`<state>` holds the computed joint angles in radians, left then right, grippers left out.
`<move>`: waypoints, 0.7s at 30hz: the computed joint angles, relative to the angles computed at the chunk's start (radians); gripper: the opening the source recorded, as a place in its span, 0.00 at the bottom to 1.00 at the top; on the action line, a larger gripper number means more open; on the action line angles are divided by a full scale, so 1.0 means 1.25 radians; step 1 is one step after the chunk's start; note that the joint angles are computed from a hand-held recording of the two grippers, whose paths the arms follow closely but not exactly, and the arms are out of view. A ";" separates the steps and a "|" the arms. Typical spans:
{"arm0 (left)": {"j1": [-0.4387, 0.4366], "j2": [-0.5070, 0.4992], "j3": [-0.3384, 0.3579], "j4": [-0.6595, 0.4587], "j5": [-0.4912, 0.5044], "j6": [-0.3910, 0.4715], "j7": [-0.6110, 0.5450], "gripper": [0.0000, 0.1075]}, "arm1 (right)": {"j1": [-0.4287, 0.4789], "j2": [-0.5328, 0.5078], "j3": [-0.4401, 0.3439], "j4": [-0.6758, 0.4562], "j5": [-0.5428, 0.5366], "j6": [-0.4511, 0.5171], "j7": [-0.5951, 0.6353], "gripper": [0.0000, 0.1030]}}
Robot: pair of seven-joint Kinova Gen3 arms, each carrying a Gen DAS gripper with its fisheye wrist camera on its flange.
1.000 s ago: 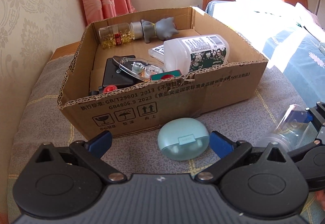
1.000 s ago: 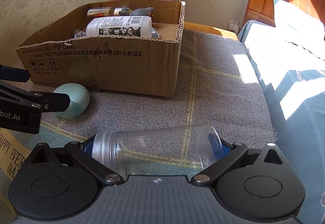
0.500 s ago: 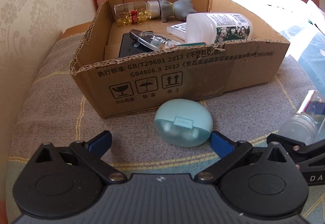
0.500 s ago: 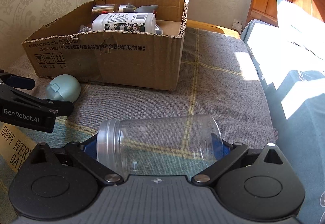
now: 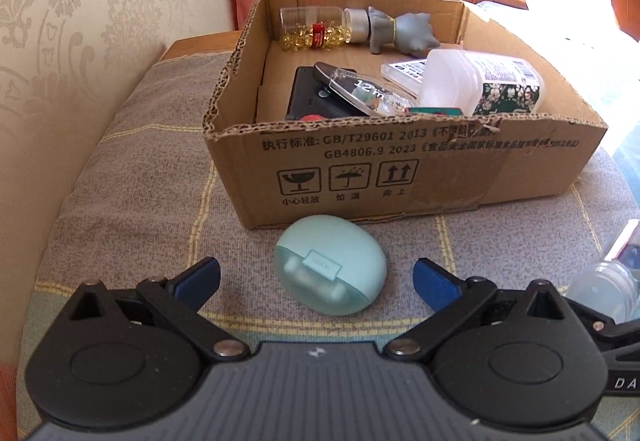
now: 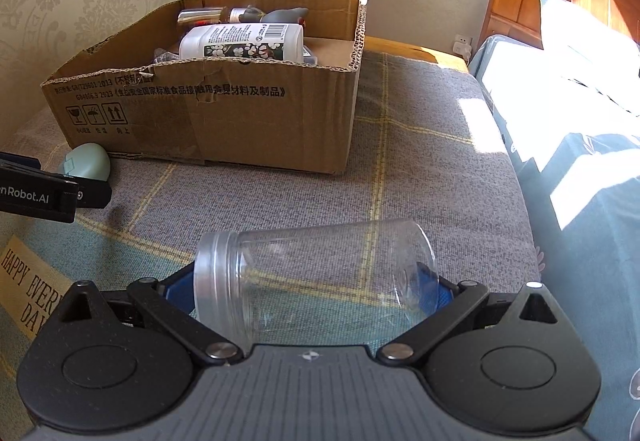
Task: Organize rigid objects
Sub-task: 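Close the left gripper on the teal round case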
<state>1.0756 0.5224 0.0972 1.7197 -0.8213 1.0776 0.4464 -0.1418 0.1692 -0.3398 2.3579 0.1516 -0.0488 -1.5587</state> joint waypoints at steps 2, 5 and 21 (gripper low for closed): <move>-0.012 0.005 -0.002 -0.008 0.012 0.002 -0.005 0.95 | -0.004 -0.001 0.004 0.003 0.000 -0.004 -0.001 1.00; -0.012 0.003 -0.003 -0.002 0.033 0.013 0.001 0.95 | -0.006 0.000 0.006 0.003 0.002 -0.004 -0.003 1.00; 0.031 -0.091 0.069 0.020 0.056 0.128 0.003 0.93 | 0.058 0.001 -0.049 0.017 0.079 -0.030 -0.057 1.00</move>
